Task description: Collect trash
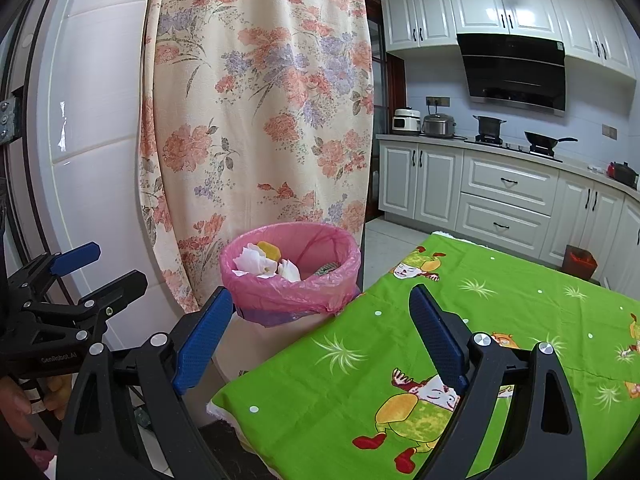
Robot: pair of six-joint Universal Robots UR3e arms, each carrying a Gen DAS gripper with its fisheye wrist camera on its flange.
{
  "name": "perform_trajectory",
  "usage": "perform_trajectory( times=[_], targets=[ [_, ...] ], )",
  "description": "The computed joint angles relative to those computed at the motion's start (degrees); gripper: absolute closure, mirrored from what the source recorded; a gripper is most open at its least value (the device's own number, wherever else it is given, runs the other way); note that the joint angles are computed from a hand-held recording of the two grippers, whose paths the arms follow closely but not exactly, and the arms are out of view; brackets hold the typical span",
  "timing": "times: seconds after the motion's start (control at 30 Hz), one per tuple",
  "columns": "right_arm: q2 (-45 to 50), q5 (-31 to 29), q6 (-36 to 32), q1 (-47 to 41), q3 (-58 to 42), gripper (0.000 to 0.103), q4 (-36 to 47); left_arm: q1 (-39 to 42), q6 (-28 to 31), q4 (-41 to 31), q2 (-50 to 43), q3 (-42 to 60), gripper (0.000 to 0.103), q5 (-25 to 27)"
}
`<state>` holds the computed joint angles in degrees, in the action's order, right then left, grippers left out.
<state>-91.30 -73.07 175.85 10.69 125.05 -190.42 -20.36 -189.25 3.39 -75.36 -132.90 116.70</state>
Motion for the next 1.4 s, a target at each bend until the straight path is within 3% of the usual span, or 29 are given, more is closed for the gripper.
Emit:
perform_trajectory(
  times=[1.4],
  targets=[
    [-0.22, -0.12, -0.04, 0.4, 0.65, 0.019, -0.72, 0.46, -0.33, 0.17, 1.21, -1.03, 0.005, -1.0]
  ],
)
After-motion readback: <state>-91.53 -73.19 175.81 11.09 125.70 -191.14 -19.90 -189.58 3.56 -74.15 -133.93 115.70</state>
